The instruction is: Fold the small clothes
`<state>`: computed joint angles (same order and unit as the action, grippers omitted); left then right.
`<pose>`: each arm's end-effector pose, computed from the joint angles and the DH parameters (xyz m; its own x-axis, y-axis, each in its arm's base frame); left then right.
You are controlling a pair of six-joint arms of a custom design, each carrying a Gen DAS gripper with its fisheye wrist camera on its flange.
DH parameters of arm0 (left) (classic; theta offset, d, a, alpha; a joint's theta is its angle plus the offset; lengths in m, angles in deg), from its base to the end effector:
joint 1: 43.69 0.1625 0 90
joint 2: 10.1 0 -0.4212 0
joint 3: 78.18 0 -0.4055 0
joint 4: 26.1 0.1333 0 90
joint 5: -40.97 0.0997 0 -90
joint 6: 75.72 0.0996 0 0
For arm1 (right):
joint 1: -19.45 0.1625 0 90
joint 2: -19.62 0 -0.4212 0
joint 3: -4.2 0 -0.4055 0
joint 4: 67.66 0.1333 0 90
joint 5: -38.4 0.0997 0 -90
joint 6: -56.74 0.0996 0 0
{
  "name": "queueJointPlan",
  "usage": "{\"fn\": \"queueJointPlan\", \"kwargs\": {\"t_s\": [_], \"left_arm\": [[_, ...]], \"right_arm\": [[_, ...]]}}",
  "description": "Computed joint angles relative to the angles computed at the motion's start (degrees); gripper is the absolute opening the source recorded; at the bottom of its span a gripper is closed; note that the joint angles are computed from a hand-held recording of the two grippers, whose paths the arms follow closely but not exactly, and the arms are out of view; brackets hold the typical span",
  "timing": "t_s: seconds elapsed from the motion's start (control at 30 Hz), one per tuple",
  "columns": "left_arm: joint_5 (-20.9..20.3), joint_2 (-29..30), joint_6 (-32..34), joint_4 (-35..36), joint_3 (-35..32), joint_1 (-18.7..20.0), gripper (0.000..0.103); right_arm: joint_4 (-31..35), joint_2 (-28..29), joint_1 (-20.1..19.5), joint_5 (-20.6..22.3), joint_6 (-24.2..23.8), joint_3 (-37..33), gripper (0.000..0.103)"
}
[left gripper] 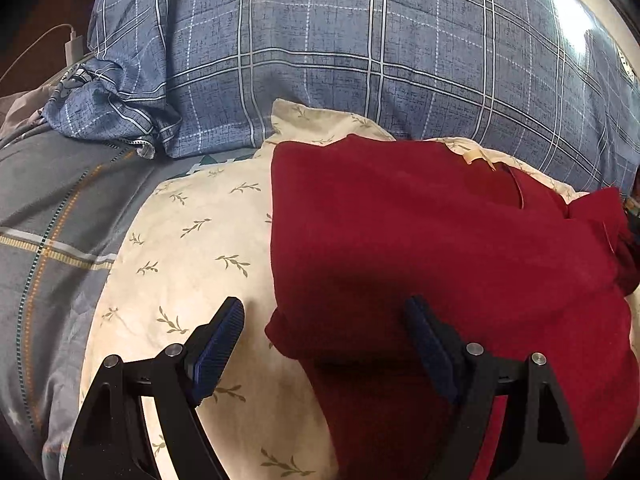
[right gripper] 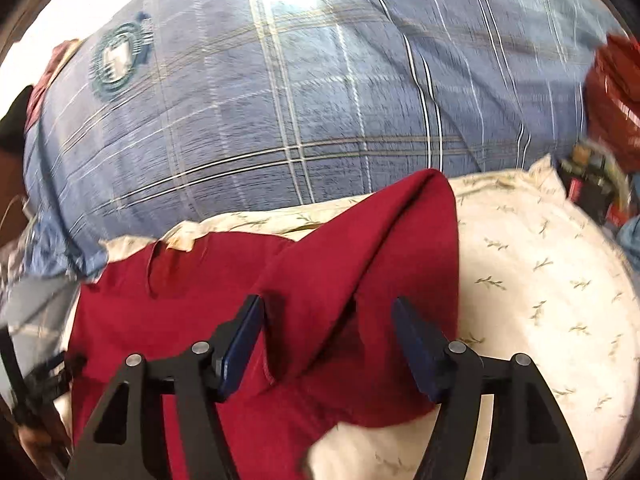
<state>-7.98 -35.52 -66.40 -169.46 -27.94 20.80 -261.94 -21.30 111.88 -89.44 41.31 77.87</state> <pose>-0.1962 -0.8725 0.1547 -0.7437 0.1695 -0.6467 0.5054 0.7756 -0.3780 0.1046 -0.7618 0.2887 -0.7808 0.4439 0.4397 -0.2294 0.4509 -0.8626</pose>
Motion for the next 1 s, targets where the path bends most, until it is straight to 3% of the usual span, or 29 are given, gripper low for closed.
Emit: {"fn": "queueJointPlan", "kwargs": {"t_s": [0.1, 0.17, 0.2, 0.23, 0.27, 0.33, 0.43, 0.53, 0.67, 0.8, 0.9, 1.0], "left_arm": [[0.08, -0.06, 0.06, 0.19, 0.06, 0.03, 0.082], [0.08, 0.76, 0.26, 0.82, -1.26, 0.12, 0.082], [0.06, 0.90, 0.24, 1.17, -1.58, 0.16, 0.082], [-0.02, 0.97, 0.07, 1.45, -1.85, 0.21, 0.082], [-0.21, 0.87, -0.30, 1.68, -1.90, 0.25, 0.082], [-0.67, 1.09, -0.53, 1.79, -2.57, 0.31, 0.082], [-0.59, 0.86, -0.64, 0.49, -2.23, 0.24, 0.082], [-1.20, -0.07, -1.11, -0.98, -0.83, 0.25, 0.082], [-2.41, -1.82, -1.89, -3.90, 1.42, 0.33, 0.082], [-3.84, -3.48, -2.49, -6.94, 3.45, 0.60, 0.082], [-4.71, -4.40, -3.34, -7.79, 4.40, 0.97, 0.082], [-6.52, -4.61, -3.75, -7.00, 4.15, 1.43, 0.082]], "right_arm": [[5.35, 2.51, -1.41, -0.25, 3.96, -5.04, 0.063], [4.35, 4.81, -1.48, -3.39, 2.51, -7.85, 0.035], [2.60, 5.49, -1.39, -4.50, 0.74, -8.59, 0.011], [1.42, 4.55, -1.60, -3.22, 0.54, -7.20, 0.004], [0.51, 1.87, -1.92, 0.47, 2.54, -3.62, 0.004], [-2.71, -1.12, -1.82, 3.28, 2.65, 0.52, 0.003], [-9.83, -4.98, 0.22, 4.78, -3.75, 5.55, 0.003], [-8.92, -8.61, 2.14, 7.68, -5.20, 8.53, 0.003], [0.67, -12.45, 4.51, 14.69, -5.15, 11.41, 0.003], [13.18, -8.99, 6.64, 19.53, -7.61, 6.20, 0.003], [25.32, -2.48, 6.99, 23.58, -7.81, -2.53, 0.004], [35.45, 8.39, 7.20, 20.65, -6.60, -17.35, 0.011]]}}
